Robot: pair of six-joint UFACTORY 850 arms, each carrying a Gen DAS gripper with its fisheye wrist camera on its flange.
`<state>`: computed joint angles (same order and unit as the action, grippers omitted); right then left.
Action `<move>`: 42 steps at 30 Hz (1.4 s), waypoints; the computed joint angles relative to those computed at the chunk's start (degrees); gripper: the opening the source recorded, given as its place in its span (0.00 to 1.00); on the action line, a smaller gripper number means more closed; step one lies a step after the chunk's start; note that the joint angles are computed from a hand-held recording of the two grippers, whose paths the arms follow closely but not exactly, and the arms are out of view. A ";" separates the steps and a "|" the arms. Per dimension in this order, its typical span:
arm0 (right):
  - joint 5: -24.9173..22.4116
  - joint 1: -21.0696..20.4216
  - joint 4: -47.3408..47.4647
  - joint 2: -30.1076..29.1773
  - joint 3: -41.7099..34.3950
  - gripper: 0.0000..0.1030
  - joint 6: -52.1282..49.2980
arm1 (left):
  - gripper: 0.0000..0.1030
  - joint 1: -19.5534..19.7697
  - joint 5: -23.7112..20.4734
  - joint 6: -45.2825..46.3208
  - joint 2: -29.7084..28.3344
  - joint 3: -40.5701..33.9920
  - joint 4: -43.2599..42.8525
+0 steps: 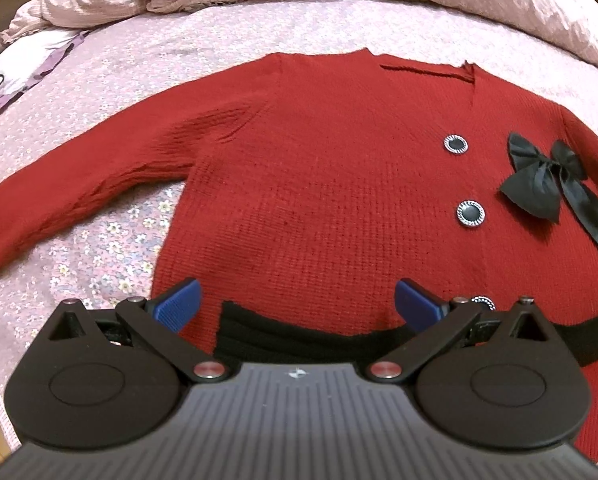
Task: Fold small clothes
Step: 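Carry the held sleeve across the cardigan front with the right gripper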
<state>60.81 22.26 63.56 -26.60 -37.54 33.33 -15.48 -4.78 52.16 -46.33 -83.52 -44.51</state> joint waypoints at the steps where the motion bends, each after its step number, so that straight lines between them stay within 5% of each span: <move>1: 0.24 0.10 -0.61 0.40 -0.58 0.18 -1.91 | 1.00 0.15 0.03 1.29 0.02 0.00 -1.42; 13: -3.40 2.95 -8.21 -2.12 -14.75 0.18 -26.98 | 1.00 3.00 0.56 11.47 0.28 0.04 -14.87; 19: -9.96 4.35 -9.87 -7.96 -24.56 0.18 -37.65 | 1.00 4.61 1.01 18.47 0.05 -0.10 -22.84; 28: -24.28 4.76 -1.05 -17.00 -36.95 0.21 -51.37 | 1.00 6.01 0.65 14.23 -0.65 -0.60 -20.64; 30: -28.08 4.71 1.43 -18.01 -38.63 0.30 -55.09 | 1.00 6.09 0.53 12.52 -0.88 -0.81 -19.04; 32: -30.59 4.81 -0.69 -18.29 -38.78 0.66 -54.08 | 1.00 6.12 0.17 10.54 -1.10 -1.02 -17.28; 34: -32.40 4.81 -5.49 -18.25 -38.36 0.79 -50.98 | 1.00 6.03 -0.03 11.39 -1.11 -0.97 -17.97; 42: -35.04 6.12 -5.58 -15.05 -35.33 0.80 -52.21 | 1.00 5.47 -0.04 24.95 -0.23 0.05 -30.65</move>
<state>25.77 28.38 57.97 -41.65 -72.88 -18.88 -10.01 -4.82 77.12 -46.56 -83.47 -75.16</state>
